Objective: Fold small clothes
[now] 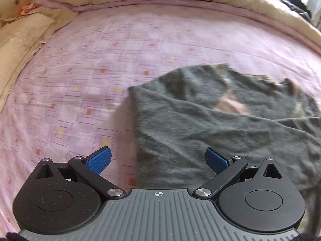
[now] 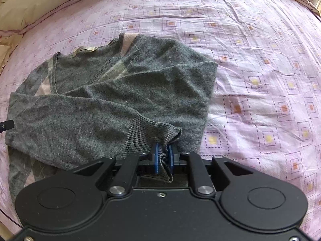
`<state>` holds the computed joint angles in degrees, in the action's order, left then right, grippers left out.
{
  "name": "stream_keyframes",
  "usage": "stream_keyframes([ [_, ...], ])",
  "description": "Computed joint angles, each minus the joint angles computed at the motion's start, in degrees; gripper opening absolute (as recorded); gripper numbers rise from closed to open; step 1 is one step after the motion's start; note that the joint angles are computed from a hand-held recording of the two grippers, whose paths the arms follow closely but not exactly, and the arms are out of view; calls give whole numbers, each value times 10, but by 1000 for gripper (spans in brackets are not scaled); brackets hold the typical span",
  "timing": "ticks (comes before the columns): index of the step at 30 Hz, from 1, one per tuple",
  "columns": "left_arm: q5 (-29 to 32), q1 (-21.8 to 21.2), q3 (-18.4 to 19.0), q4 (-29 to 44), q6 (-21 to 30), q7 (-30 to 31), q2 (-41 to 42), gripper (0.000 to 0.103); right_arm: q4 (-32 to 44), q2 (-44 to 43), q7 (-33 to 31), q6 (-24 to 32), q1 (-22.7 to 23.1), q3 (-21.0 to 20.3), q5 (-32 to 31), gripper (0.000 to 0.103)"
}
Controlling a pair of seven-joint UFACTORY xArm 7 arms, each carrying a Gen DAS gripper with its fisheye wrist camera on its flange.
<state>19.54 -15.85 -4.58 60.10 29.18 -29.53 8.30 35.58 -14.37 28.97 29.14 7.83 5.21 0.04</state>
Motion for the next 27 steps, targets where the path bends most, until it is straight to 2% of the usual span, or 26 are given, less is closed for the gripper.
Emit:
stream_keyframes([
  [2, 43, -7, 13, 23, 53, -32, 23, 102, -6, -6, 21, 2, -8, 5, -12, 30],
  [3, 35, -8, 23, 22, 58, -24, 30, 103, -9, -8, 26, 0, -9, 5, -14, 31],
  [4, 3, 14, 14, 8, 39, -13, 25, 103, -11, -11, 33, -1, -11, 6, -19, 32],
  [6, -53, 44, 0, -6, 25, 21, 18, 103, -13, -19, 49, -2, -18, 14, -40, 46],
  [7, -45, 34, 13, -8, 31, 19, 12, 103, -15, -26, 61, -5, -24, 21, -58, 57],
  [8, -24, 30, 18, -10, 37, 8, 6, 103, -16, -31, 77, -9, -30, 28, -77, 61],
  [13, 17, 34, 18, -39, 6, -40, -40, 101, -10, -42, 136, -40, -51, 58, -165, 65],
  [15, 21, 37, 12, -39, -17, -40, -42, 101, 2, -25, 118, -58, -39, 50, -164, 69],
  [18, 15, 34, 6, -2, -27, -27, -7, 101, 32, 24, 78, -74, -14, 41, -150, 69],
  [21, 62, 14, 23, 42, -32, -59, 39, 101, 56, 66, 37, -74, 8, 29, -120, 69],
  [24, 95, -4, 48, 95, 6, -98, 87, 101, 63, 88, 50, -55, 12, 27, -131, 69],
  [25, 91, -3, 51, 119, 35, -99, 108, 101, 64, 93, 67, -43, 10, 27, -143, 69],
  [26, 73, -18, 72, 136, 57, -86, 123, 103, 63, 96, 81, -35, 9, 24, -149, 71],
  [27, 62, -9, 72, 138, 55, -77, 131, 103, 55, 94, 95, -40, 7, 19, -147, 72],
])
